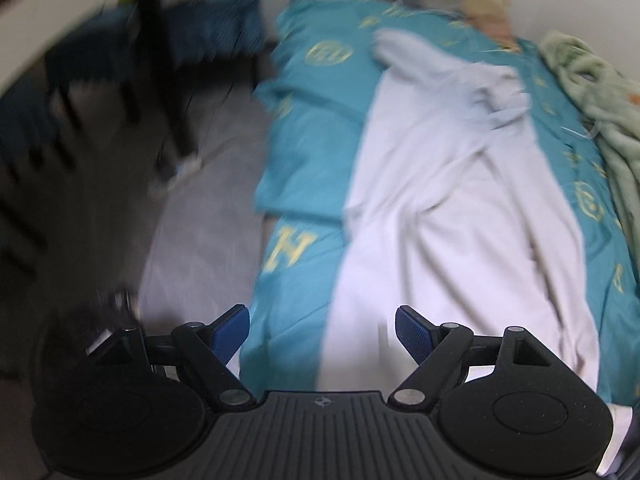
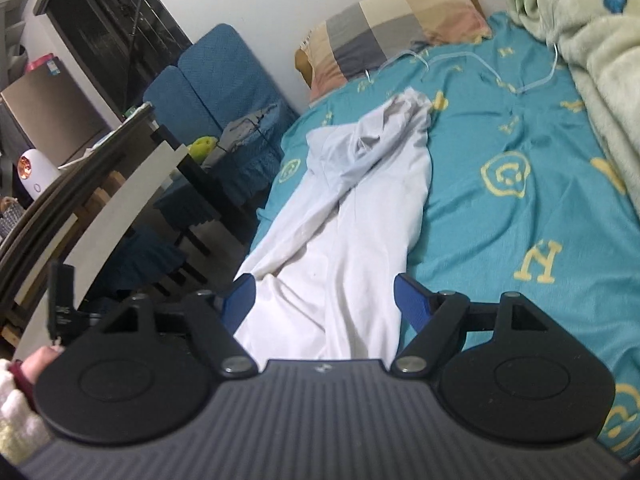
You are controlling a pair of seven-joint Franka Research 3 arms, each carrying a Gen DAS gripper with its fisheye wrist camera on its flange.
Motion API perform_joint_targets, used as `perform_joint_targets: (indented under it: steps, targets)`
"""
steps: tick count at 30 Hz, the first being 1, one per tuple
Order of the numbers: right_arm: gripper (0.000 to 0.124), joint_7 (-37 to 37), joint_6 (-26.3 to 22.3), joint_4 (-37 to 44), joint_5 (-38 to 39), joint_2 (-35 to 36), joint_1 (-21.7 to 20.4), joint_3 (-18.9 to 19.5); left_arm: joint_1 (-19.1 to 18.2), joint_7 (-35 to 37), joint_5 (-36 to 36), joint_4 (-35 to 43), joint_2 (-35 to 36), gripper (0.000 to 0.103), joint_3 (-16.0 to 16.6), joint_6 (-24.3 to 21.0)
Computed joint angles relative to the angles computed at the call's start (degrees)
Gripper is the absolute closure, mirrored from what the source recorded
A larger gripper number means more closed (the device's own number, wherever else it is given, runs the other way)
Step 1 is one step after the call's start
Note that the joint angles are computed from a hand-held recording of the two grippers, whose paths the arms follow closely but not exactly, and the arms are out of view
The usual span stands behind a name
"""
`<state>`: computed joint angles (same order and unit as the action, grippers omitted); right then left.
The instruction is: Fold clothes
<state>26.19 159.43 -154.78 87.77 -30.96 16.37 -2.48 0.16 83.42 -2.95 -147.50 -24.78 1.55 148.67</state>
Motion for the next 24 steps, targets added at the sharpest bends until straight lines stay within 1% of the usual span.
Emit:
perform_joint_targets:
  steps: [1, 3, 6, 8, 9, 11, 13, 14, 15, 16, 17, 18, 21, 24]
  targets:
    - [0.046, 0.9, -0.6, 0.1, -0.6, 0.3, -0.1, -0.3, -0.6, 1.2, -1.9, 0.3, 0.8, 0.028, 1.7, -0.9]
    - [0.046, 2.1, -1.6, 0.4, -1.3, 1.0, -0.3, -0.7, -1.8, 4.7, -6.7, 0.3, 2.1, 0.031, 4.3, -2.2]
    - [0.046, 2.5, -1.7, 1.1, -1.4, 2.3, -0.4, -0.6, -1.9, 8.4, -12.1, 0.8, 4.2, 0.033, 5.4, -4.7]
    - [0.046, 3.0, -2.1, 1.6, -2.0, 3.4, -0.4, -0.5, -2.6, 13.5, -17.1, 1.3, 5.0, 0.033, 6.6, -6.7]
    - [0.046, 3.4, -2.3, 1.9, -2.2, 3.9, -0.4, -0.5, -2.4, 15.1, -18.5, 1.6, 5.1, 0.034, 6.6, -7.1]
    - [0.046, 4.0, -2.6, 2.4, -2.6, 5.1, -0.4, -0.3, -1.1, 16.2, -18.4, 2.3, 5.3, 0.04, 5.3, -9.2]
    - [0.046, 4.9, -2.9, 2.9, -3.3, 6.1, -0.5, -0.3, -0.1, 16.5, -17.3, 4.2, 6.4, 0.056, 3.8, -13.4]
    - [0.046, 5.3, -3.0, 3.1, -3.6, 6.4, -0.5, -0.2, 0.3, 16.5, -16.5, 5.0, 6.8, 0.058, 3.0, -15.3]
    - [0.046, 5.5, -3.1, 3.2, -3.8, 6.6, -0.5, -0.2, 0.9, 15.8, -14.8, 5.3, 6.3, 0.064, 1.9, -16.2]
    - [0.046, 5.8, -3.2, 3.2, -3.9, 6.7, -0.5, -0.2, 1.3, 15.0, -13.1, 5.5, 5.8, 0.085, 0.9, -17.2]
    - [0.046, 5.9, -3.2, 3.2, -4.0, 6.8, -0.5, -0.1, 1.5, 14.3, -11.4, 5.8, 5.3, 0.097, 0.0, -18.3]
    - [0.046, 5.9, -3.0, 3.2, -4.2, 6.7, -0.6, 0.0, 1.6, 13.6, -9.6, 6.0, 4.7, 0.1, -0.8, -19.2]
    - [0.046, 6.4, -2.1, 2.7, -5.0, 6.2, -0.6, 0.2, 0.1, 13.3, -5.0, 5.8, -0.1, 0.101, -3.0, -20.2]
    - [0.046, 7.0, -1.0, 1.9, -6.0, 5.5, -0.5, 0.3, -3.4, 13.9, -4.2, 6.1, -6.3, 0.101, -3.7, -20.7]
